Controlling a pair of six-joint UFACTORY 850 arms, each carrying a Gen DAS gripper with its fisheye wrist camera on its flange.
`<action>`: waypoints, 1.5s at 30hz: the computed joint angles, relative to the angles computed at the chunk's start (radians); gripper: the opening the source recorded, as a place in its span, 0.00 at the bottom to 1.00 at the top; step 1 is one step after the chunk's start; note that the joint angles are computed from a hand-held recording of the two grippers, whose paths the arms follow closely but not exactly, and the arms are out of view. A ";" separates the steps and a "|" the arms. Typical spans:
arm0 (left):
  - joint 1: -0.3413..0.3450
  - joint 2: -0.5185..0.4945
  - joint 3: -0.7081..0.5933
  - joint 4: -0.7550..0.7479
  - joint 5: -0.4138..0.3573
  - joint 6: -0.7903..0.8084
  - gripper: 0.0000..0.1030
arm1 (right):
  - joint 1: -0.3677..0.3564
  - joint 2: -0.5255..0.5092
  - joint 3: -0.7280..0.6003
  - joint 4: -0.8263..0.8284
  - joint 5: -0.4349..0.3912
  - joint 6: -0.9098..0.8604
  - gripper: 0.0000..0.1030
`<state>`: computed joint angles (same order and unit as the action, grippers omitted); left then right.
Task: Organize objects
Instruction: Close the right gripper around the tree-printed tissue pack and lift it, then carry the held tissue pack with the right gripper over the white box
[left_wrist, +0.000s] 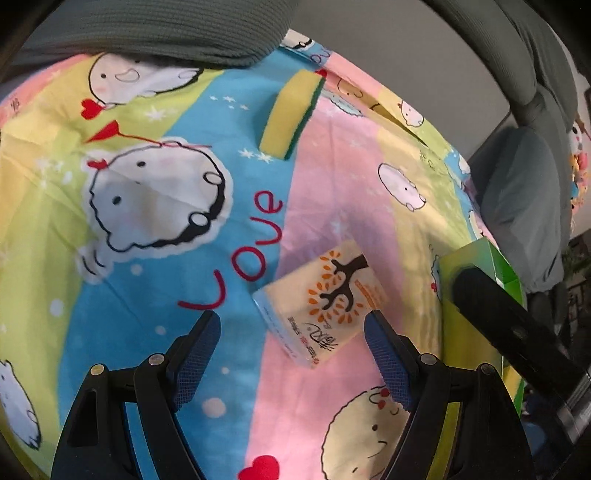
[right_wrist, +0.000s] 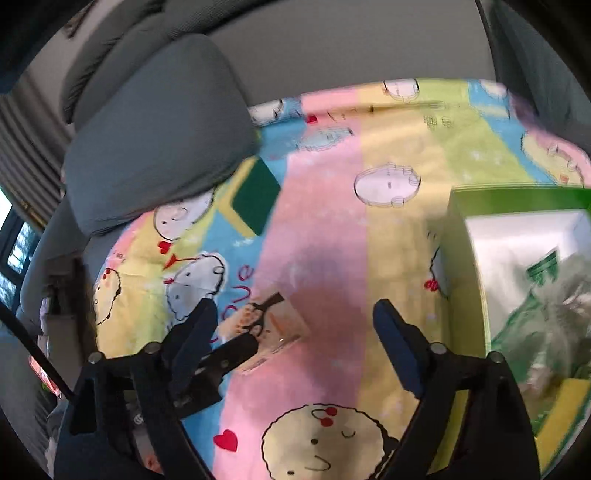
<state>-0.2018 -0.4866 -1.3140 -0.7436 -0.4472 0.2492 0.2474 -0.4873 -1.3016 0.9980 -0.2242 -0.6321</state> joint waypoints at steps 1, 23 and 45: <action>-0.004 0.001 0.003 0.006 0.001 -0.009 0.78 | 0.000 -0.016 -0.014 -0.008 -0.009 0.010 0.80; 0.005 -0.007 -0.001 -0.083 -0.040 0.150 0.49 | 0.018 -0.198 -0.187 -0.057 -0.153 0.121 0.52; -0.016 0.096 0.059 -0.139 0.117 0.367 0.49 | 0.038 -0.065 -0.048 0.497 -0.052 -0.358 0.51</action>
